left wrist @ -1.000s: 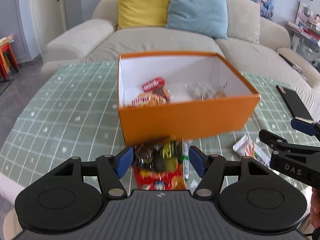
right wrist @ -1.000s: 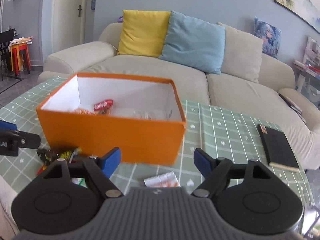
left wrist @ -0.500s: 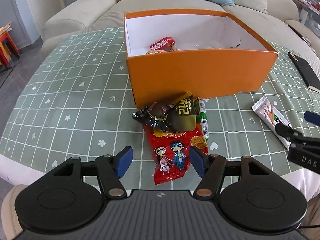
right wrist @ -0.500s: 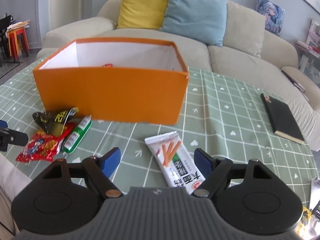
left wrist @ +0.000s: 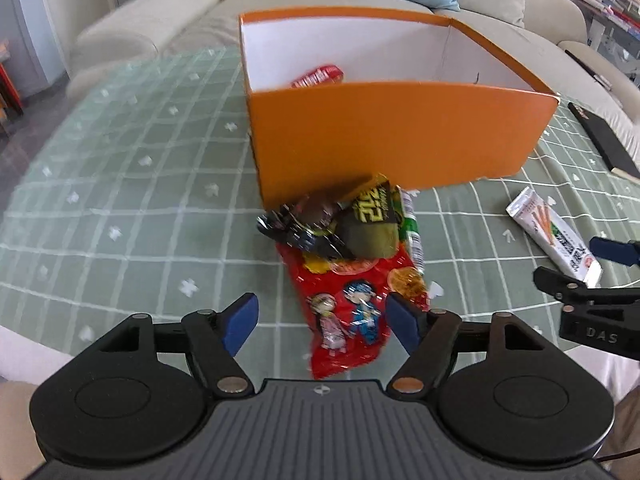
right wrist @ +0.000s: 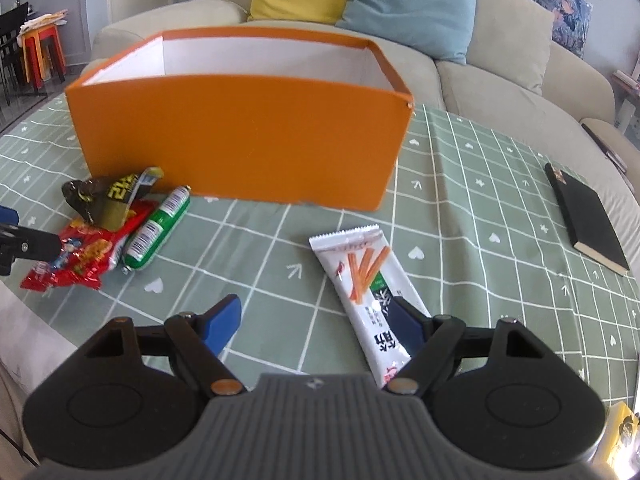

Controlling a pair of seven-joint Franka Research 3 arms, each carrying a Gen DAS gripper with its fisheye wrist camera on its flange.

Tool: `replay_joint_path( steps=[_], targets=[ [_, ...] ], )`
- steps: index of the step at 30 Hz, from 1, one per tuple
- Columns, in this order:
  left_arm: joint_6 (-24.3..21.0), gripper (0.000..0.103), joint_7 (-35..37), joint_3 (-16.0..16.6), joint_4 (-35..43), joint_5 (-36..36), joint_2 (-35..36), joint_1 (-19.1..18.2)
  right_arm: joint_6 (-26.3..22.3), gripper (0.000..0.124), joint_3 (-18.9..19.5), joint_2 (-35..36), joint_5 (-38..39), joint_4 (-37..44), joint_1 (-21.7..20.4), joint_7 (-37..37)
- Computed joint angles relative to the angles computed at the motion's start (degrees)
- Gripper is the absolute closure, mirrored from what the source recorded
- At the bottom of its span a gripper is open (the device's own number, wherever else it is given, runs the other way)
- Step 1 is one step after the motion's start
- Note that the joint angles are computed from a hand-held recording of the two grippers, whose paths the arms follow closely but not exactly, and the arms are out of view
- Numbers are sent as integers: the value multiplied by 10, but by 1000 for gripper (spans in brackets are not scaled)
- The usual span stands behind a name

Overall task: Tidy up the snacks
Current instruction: 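Grasp the white stick-snack packet with the right tool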

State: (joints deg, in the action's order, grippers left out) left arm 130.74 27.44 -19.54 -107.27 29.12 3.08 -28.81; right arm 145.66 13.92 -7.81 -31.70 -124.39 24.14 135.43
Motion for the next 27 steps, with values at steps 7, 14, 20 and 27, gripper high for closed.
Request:
replay_joint_path(
  steps=[7, 14, 20, 27],
  targets=[
    [26, 17, -51, 7, 3, -25, 20, 4, 4, 46, -5, 3, -20, -6, -8, 4],
    [29, 15, -55, 11, 29, -60, 47, 7, 25, 37, -24, 9, -12, -19, -23, -26],
    [-5, 11, -49, 15, 75, -70, 82, -2, 52, 43, -38, 13, 63, -33, -30, -64],
    [-11, 16, -49, 16, 90, -75, 92, -9, 65, 68, -29, 6, 84, -42, -32, -77]
  ],
)
